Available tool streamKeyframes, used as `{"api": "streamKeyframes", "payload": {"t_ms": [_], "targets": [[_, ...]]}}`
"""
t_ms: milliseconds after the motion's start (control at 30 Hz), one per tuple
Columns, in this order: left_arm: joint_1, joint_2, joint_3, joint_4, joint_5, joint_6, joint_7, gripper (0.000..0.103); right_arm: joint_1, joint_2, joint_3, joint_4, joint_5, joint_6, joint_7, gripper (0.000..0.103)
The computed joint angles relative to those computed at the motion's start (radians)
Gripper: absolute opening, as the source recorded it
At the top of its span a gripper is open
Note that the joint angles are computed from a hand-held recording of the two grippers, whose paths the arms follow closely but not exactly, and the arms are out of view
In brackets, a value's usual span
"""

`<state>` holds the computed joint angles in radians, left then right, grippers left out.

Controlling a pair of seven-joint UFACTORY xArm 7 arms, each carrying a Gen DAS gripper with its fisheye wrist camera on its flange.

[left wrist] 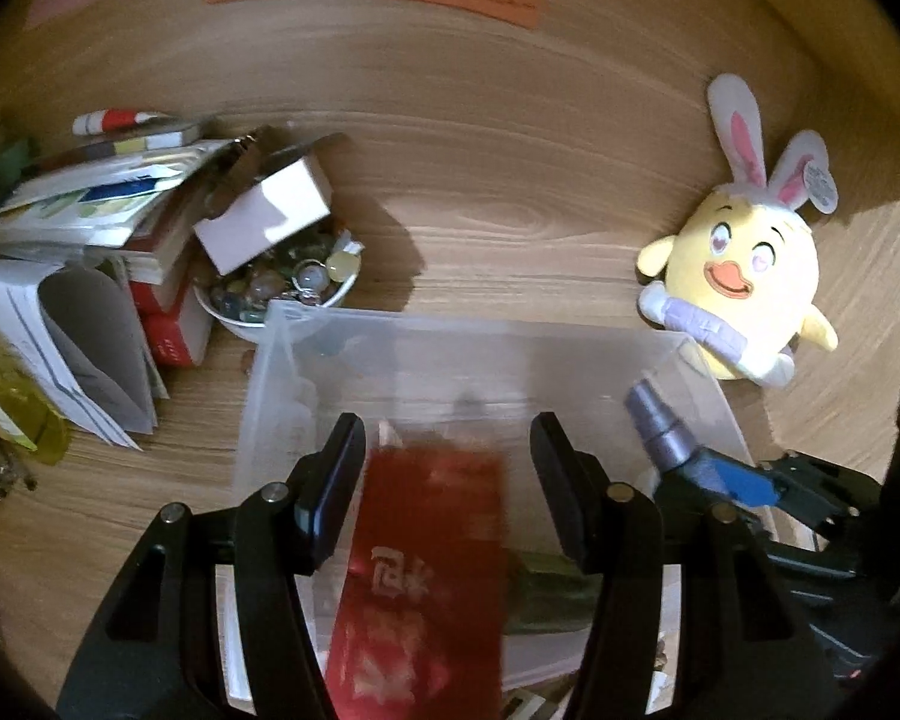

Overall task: Organize objects
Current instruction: 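Lift the dark spray bottle with the right tool while the left tool carries the red packet over the box, then lower the red packet and dark bottle into the clear box and open both tools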

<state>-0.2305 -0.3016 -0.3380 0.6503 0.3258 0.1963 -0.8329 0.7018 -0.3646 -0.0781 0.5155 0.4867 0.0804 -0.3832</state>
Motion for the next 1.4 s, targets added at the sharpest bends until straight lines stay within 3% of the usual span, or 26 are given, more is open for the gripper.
{"api": "streamKeyframes", "payload": {"t_ms": [367,500,667,733,1000,1133,1300,1400], "targets": [[-0.036,-0.055,0.023,-0.027,-0.059,-0.004,0.058,0.060,-0.074,0.050,0.074,0.020,-0.053,0.021,0.040,0.023],[-0.018,-0.098,-0.006,-0.049,-0.053,0.012,0.049,0.062,-0.096,0.056,0.097,0.020,-0.082,0.020,0.062,0.023],[-0.007,-0.159,-0.041,-0.079,-0.047,0.013,0.029,0.071,-0.206,0.049,0.204,0.005,-0.217,0.007,0.177,0.023],[0.002,-0.185,-0.060,-0.087,-0.040,0.022,0.018,0.071,-0.200,0.042,0.199,0.000,-0.246,0.009,0.194,0.024],[-0.010,-0.294,-0.088,-0.123,-0.035,0.064,0.006,0.082,-0.179,-0.012,0.182,-0.026,-0.308,-0.001,0.252,0.037],[-0.005,-0.361,-0.110,-0.145,-0.033,0.080,-0.006,0.090,-0.172,-0.059,0.178,-0.052,-0.327,-0.011,0.273,0.048],[-0.030,-0.403,-0.104,-0.164,-0.054,0.105,0.001,0.091,-0.184,-0.121,0.190,-0.085,-0.362,-0.018,0.308,0.054],[-0.048,-0.431,-0.106,-0.180,-0.063,0.126,0.006,0.094,-0.177,-0.167,0.182,-0.113,-0.373,-0.020,0.327,0.065]]}}
